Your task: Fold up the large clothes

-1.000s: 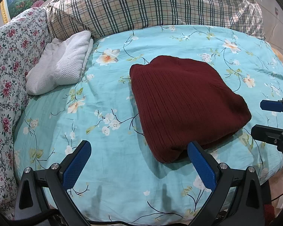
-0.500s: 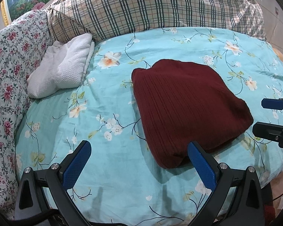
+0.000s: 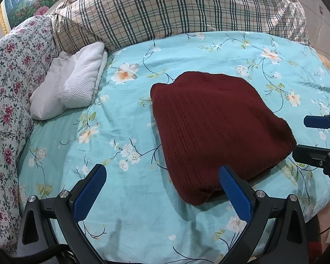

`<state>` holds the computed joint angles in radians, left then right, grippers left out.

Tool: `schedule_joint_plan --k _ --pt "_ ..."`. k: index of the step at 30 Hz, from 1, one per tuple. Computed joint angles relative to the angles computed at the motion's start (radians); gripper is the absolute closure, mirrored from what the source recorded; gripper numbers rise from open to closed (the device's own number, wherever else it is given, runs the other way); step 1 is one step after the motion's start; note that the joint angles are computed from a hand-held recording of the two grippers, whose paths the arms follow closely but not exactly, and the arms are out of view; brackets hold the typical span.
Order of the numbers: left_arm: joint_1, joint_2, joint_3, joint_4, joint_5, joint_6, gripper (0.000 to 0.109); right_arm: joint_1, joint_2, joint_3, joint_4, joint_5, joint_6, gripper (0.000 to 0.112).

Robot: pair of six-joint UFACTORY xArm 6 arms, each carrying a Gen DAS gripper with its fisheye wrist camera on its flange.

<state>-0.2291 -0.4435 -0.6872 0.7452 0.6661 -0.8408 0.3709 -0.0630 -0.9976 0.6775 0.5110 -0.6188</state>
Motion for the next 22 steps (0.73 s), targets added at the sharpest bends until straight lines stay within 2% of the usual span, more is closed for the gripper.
schedule_joint_plan --k 8,16,22 --pt "0.005 0.02 -0.015 -0.004 0.002 0.002 0.006 -0.005 0.013 -0.005 0.005 0.0 -0.002 0.009" --pt "0.033 0.039 -0.024 -0.049 -0.044 0.027 0.006 -0.019 0.057 -0.041 0.04 0.013 -0.021 0.009" --pt "0.018 0.061 -0.046 -0.022 -0.021 -0.013 0.006 -0.02 0.078 -0.058 0.054 0.03 -0.045 0.009"
